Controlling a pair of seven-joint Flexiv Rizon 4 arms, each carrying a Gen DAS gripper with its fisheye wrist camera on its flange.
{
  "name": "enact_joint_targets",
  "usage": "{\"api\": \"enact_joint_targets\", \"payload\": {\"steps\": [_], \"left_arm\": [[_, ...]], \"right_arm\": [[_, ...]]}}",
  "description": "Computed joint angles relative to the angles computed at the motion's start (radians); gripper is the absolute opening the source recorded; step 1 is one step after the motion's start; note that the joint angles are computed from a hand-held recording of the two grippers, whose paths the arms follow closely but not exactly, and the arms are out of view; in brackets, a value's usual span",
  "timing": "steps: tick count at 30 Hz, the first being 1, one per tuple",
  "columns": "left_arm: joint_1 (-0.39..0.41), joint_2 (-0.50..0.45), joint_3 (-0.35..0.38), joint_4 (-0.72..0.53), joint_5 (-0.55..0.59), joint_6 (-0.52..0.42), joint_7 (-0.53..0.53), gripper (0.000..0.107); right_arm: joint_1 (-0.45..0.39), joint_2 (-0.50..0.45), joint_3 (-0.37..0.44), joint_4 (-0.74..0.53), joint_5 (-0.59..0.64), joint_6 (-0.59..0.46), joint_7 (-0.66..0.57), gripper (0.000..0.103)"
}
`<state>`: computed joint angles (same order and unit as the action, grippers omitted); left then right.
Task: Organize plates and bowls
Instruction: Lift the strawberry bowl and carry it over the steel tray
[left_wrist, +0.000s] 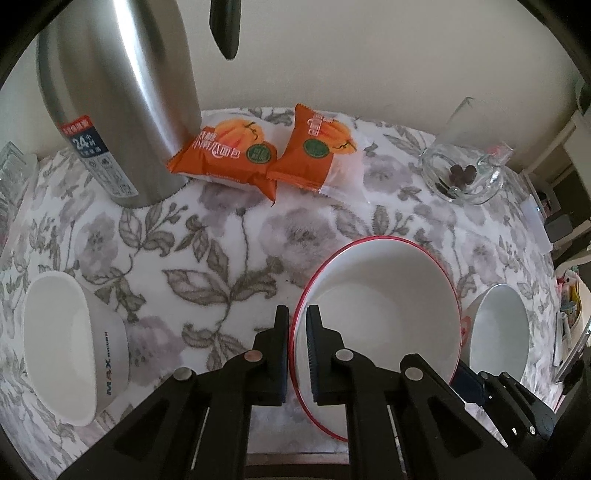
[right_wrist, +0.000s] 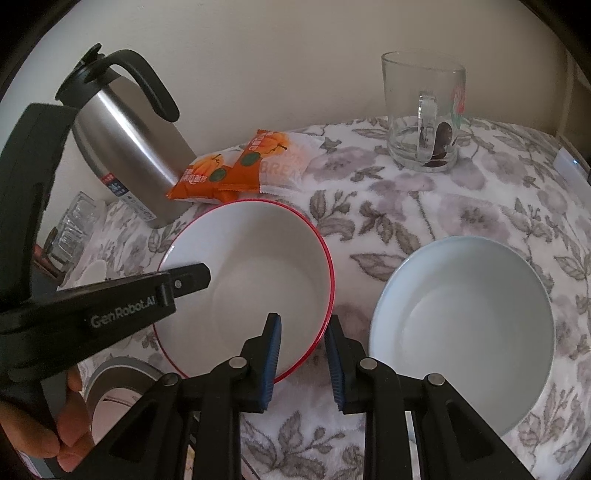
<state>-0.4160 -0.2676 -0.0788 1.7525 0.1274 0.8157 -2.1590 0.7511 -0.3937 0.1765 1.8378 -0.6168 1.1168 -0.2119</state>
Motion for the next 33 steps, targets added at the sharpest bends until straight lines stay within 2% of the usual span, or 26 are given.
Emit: {"api": "enact_joint_targets", "payload": {"steps": [5,12,16,20,24,28,33], "left_arm": [[0.002,0.037,0.000,0.019,0.000,0.008,-0.002,0.009],[0.010,0.122,-0.011,0.059,0.000,0.048,-0.022,0.009],[0.011,0.175,-0.025,0.068,0.012,0.022,-0.036,0.009],[0.013,0.232,-0.039,0.091,0.034,0.008,-0.059,0.009],[0.018,0.298,-0.049,0.164,-0.016,0.041,-0.073,0.009],[0.028,0.361,-0.072,0.199,0.001,0.016,-0.102,0.009],[0.034,0.430,-0.080,0.264,-0.039,0.027,-0.105,0.009]], "right_arm": [[0.006,0.024,-0.010,0.011,-0.032,0.014,0.022,0.026],[0.014,0.087,0.002,0.014,-0.108,-0.039,0.053,0.026],[0.016,0.123,0.025,0.012,-0.139,-0.089,0.061,0.026],[0.017,0.152,0.056,0.009,-0.139,-0.133,0.055,0.026],[0.026,0.180,0.081,0.006,-0.144,-0.186,0.054,0.026],[0.037,0.197,0.110,0.002,-0.130,-0.222,0.041,0.026],[0.058,0.225,0.135,0.005,-0.132,-0.272,0.050,0.026]]}}
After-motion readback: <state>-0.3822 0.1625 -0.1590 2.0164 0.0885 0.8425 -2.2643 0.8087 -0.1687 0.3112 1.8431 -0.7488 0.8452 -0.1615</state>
